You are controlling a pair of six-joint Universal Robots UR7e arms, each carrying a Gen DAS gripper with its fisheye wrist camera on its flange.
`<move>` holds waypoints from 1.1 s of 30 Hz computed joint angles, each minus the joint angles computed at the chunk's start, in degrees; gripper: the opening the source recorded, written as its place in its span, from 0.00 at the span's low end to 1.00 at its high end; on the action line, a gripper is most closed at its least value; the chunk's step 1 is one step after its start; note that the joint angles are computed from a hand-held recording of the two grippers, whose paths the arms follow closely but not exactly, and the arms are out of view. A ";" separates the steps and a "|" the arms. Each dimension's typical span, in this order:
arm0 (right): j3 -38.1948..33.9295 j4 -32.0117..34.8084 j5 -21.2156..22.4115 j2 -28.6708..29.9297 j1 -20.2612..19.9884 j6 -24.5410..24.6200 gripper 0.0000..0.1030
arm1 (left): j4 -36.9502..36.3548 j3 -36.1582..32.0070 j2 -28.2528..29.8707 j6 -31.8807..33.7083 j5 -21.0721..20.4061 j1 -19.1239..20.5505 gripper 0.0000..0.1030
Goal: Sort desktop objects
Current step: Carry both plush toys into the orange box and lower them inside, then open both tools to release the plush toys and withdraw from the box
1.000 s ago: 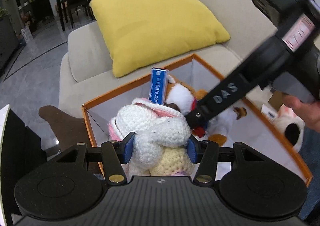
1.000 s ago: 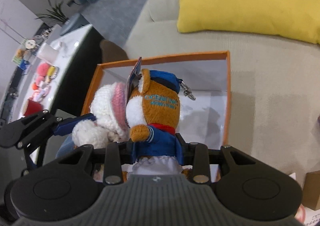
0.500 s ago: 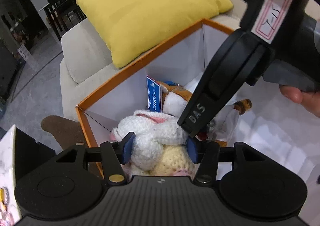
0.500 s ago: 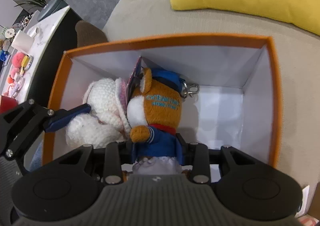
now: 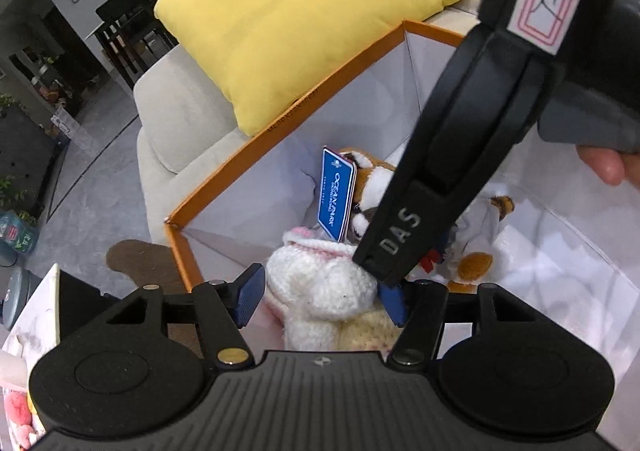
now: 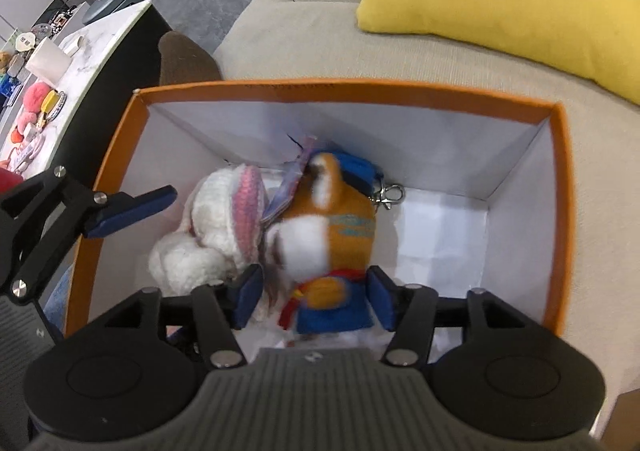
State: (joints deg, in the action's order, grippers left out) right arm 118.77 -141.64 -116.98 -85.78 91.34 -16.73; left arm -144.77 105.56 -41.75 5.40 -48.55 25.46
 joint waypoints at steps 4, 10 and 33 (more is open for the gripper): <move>0.44 1.76 1.12 -1.78 0.01 -0.82 0.54 | 1.65 1.73 -1.57 -1.72 0.98 -1.83 0.59; 2.39 -2.08 -0.14 -1.60 -0.01 -3.24 0.28 | 3.06 1.50 -0.76 -3.02 1.29 -2.05 0.37; 6.14 2.80 10.44 -24.56 -1.46 -13.80 0.43 | 7.80 -1.27 -7.21 -12.12 -4.33 -9.89 0.50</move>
State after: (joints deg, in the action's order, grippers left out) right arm 124.91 -138.84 -106.54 -110.35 89.89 -30.53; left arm -136.97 104.29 -48.96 -6.72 -52.87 15.57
